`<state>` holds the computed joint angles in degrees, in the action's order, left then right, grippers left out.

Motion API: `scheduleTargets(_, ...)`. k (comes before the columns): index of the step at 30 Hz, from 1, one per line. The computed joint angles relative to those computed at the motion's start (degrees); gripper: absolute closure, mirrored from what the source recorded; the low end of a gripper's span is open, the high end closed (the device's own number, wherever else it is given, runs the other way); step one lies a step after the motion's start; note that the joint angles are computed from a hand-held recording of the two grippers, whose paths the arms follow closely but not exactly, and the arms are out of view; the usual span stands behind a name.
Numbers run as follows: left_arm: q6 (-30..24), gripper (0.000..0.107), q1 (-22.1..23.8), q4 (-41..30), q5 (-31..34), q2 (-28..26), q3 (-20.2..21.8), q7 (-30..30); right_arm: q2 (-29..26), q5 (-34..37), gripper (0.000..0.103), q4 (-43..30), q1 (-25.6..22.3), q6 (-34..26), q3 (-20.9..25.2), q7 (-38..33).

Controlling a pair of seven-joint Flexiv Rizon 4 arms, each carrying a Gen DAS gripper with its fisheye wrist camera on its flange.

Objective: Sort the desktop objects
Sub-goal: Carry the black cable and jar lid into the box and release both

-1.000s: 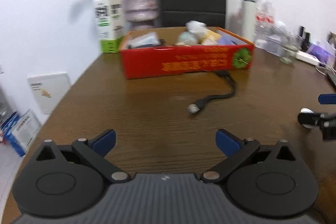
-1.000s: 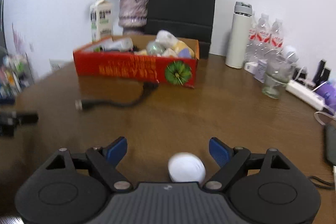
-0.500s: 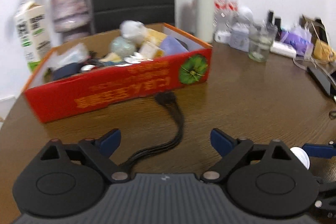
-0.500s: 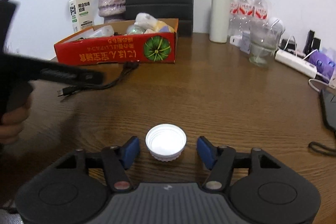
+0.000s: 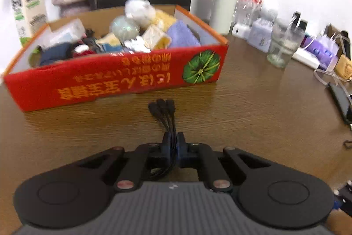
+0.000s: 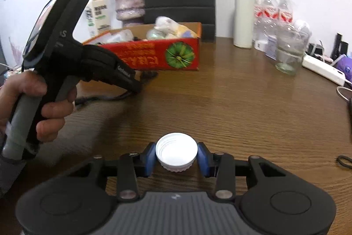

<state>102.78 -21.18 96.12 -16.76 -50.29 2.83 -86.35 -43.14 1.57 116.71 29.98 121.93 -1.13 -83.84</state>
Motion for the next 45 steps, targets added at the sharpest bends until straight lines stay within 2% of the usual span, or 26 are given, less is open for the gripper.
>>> scheduleTargets(3,9.9,0.101,4.5,8.7,4.2,5.1,-5.6,-1.1,0.7,-1.6,0.065,0.4,-2.1,2.2,2.5,0.9)
scheduleTargets(5,14.3,0.101,6.5,13.0,5.7,8.1,-7.4,-2.3,1.2,-2.7,0.065,0.5,-3.1,3.5,3.7,1.3)
scheduleTargets(7,17.6,0.103,7.0,16.6,5.2,11.5,-7.1,-3.7,1.6,-3.5,0.065,0.3,-3.8,5.1,4.3,1.6)
scheduleTargets(10,21.3,0.104,12.7,19.3,9.3,14.6,-10.7,-7.3,2.2,-5.7,0.065,-0.5,-5.1,7.2,5.4,1.9)
scheduleTargets(12,22.1,0.104,14.2,19.1,10.6,15.6,-11.0,-8.3,2.6,-6.3,0.064,-1.8,-4.8,7.7,5.0,1.5)
scheduleTargets(15,21.6,0.104,12.4,18.4,8.0,16.9,-8.3,-7.0,2.7,-5.2,0.064,-4.5,-3.6,7.9,3.7,0.6)
scheduleTargets(18,20.5,0.104,16.6,16.2,11.9,17.5,-11.0,-8.0,2.6,-5.1,0.064,-8.0,-3.2,7.4,3.0,0.1)
scheduleTargets(20,19.7,0.104,17.0,13.1,12.1,17.1,-10.9,-7.5,1.8,-7.4,0.064,-11.7,-5.0,6.3,4.2,1.9)
scheduleTargets(23,14.9,0.104,21.2,7.2,14.8,16.2,-14.4,-7.8,0.0,-11.7,0.064,-17.7,-7.2,3.0,5.5,5.1)
scheduleTargets(25,11.0,0.104,20.7,1.7,13.7,14.3,-13.9,-6.2,-2.0,-13.3,0.064,-23.1,-7.2,-0.8,4.9,6.9)
scheduleTargets(27,7.1,0.104,18.3,-4.0,10.3,11.7,-11.4,-4.1,-4.7,-15.9,0.064,-28.9,-8.4,-5.5,5.7,9.6)
scheduleTargets(30,2.2,0.104,14.3,-12.4,5.0,6.8,-6.2,-1.7,-9.0,-21.7,0.064,-37.4,-12.1,-13.4,10.0,13.9)
scheduleTargets(31,0.4,0.104,12.6,-15.3,2.4,5.0,-3.6,-0.9,-10.7,-23.9,0.064,-40.5,-13.3,-16.8,11.9,14.6)
scheduleTargets(33,-2.5,0.104,12.3,-19.8,0.9,2.1,-2.4,-0.8,-14.1,-27.3,0.064,-45.8,-15.9,-22.3,16.9,14.1)
scheduleTargets(34,-4.6,0.104,11.0,-22.9,-0.6,-0.1,0.0,-1.2,-16.1,-28.7,0.064,-48.9,-17.6,-26.4,20.8,12.7)
scheduleTargets(36,-9.4,0.104,8.9,-27.4,-1.8,-3.3,4.5,-2.0,-19.0,-28.7,0.064,-54.4,-18.1,-33.9,24.5,10.5)
scheduleTargets(39,-19.6,0.104,7.9,-34.0,-0.7,-7.7,8.2,-3.8,-21.6,-27.5,0.064,-60.6,-15.5,-42.9,22.8,10.0)
scheduleTargets(43,-29.7,0.103,8.6,-39.8,1.8,-11.7,8.4,-5.4,-25.5,-26.3,0.064,-69.2,-12.3,-53.8,21.1,7.9)
scheduleTargets(45,-32.5,0.103,9.5,-41.4,2.9,-12.9,6.9,-5.2,-27.4,-25.3,0.064,-73.4,-11.2,-58.5,21.3,5.6)
